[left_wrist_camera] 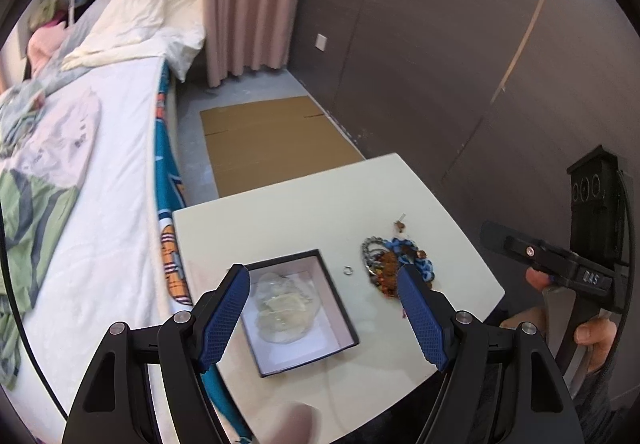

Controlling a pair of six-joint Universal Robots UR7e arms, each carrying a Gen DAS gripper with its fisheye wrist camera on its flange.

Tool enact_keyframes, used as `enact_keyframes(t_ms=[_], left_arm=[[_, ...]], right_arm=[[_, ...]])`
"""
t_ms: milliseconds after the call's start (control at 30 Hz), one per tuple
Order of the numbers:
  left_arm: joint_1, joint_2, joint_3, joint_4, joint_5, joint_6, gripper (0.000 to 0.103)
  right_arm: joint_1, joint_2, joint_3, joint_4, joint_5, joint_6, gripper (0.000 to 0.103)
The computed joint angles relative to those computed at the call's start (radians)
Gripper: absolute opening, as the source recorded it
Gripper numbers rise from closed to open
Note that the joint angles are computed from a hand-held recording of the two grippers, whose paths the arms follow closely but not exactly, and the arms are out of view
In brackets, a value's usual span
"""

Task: Organize jewelry
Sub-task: 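Withdraw both tools from the box back to the jewelry pile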

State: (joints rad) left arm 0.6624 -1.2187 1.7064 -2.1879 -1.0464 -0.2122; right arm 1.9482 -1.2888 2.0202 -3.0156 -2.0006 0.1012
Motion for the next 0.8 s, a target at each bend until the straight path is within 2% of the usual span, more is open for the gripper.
enact_keyframes(t_ms=[67, 133, 267, 367, 600, 667, 800], left_arm=[[-0.007, 0.018, -0.006, 0.003, 0.001, 0.003, 0.077], [-0.01, 0.035, -0.013, 0.004, -0.013, 0.005, 0.077], [-0.014, 0.084, -0.039, 0.009, -0.038, 0.013, 0.077], [-0.012, 0.122, -0.062, 0.022, -0.062, 0.01, 0.077], [-0.003, 0.22, -0.117, 0.051, -0.125, -0.026, 0.076], [-0.001, 0.246, -0.127, 0.055, -0.141, -0.024, 0.07], [0.007, 0.301, -0.163, 0.105, -0.168, -0.049, 0.05]], right_arm=[[-0.003, -0.014, 0.012, -0.002, -0.028, -0.005, 0.103], [-0.014, -0.039, 0.007, 0.07, -0.044, 0.003, 0.103], [-0.018, -0.069, 0.009, 0.128, -0.093, 0.0, 0.103], [-0.046, -0.112, 0.022, 0.18, -0.067, 0.016, 0.103], [-0.104, -0.188, 0.073, 0.177, -0.075, 0.017, 0.103], [-0.123, -0.209, 0.083, 0.19, -0.07, 0.021, 0.102], [-0.156, -0.243, 0.095, 0.217, -0.045, 0.024, 0.091]])
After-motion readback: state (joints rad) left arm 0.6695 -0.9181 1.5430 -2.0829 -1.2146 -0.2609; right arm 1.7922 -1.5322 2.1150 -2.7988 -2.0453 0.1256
